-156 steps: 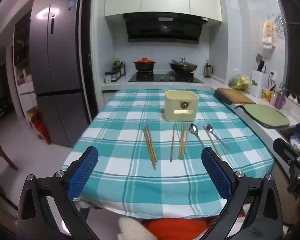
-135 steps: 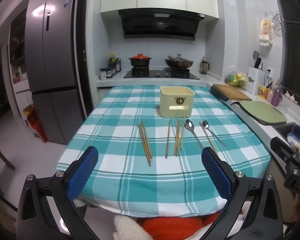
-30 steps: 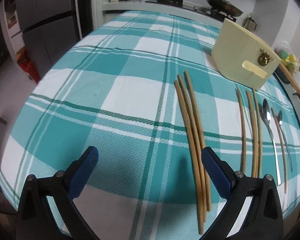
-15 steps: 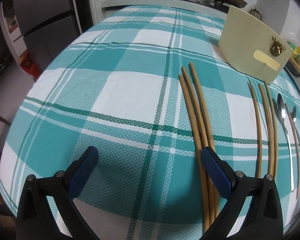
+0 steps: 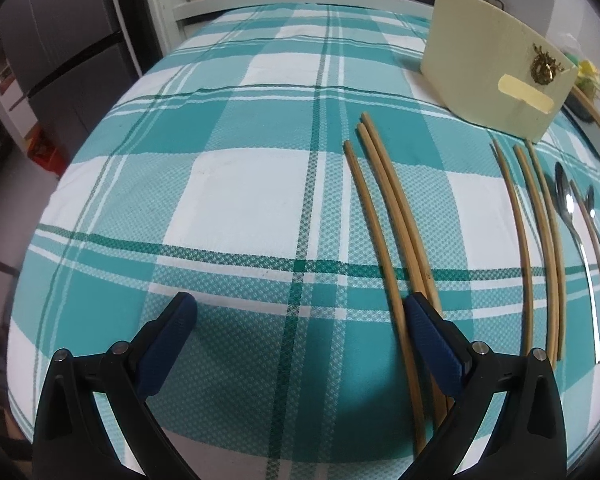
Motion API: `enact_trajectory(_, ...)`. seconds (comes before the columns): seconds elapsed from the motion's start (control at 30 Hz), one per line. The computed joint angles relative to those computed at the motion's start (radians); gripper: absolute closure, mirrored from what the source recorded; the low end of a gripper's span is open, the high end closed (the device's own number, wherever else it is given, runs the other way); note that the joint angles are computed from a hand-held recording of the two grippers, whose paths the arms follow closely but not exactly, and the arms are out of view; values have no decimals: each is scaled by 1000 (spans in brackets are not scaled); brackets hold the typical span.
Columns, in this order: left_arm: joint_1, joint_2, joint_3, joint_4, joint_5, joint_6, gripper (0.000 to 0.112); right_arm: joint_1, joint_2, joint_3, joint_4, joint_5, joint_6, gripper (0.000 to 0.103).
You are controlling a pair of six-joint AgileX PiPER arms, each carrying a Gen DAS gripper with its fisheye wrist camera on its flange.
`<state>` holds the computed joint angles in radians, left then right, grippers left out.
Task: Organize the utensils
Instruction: 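Lower left tool and grasp a wooden chopstick while right tool grasps a steel spoon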
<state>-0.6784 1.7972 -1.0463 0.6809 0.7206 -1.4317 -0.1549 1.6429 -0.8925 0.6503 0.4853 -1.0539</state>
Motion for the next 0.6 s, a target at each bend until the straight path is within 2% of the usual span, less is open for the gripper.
enact_trajectory(0.07, 27, -7, 1, -39, -24, 84, 10, 35, 80, -72, -95, 29, 86, 40)
enact_trajectory(0.17, 66, -1, -17, -90, -40, 185, 10, 70, 141, -133, -101, 20, 80, 41)
enact_trajectory(0.37, 140, 55, -102, -140, -41, 283, 10, 114, 238, -259, -72, 40, 84, 40)
enact_trajectory(0.47, 156, 84, -151, -145, -45, 321, 20, 131, 276, -315, -85, 41, 134, 40)
enact_trajectory(0.6, 162, 110, -215, -189, -25, 396, 41, 157, 309, -363, -120, 33, 202, 40)
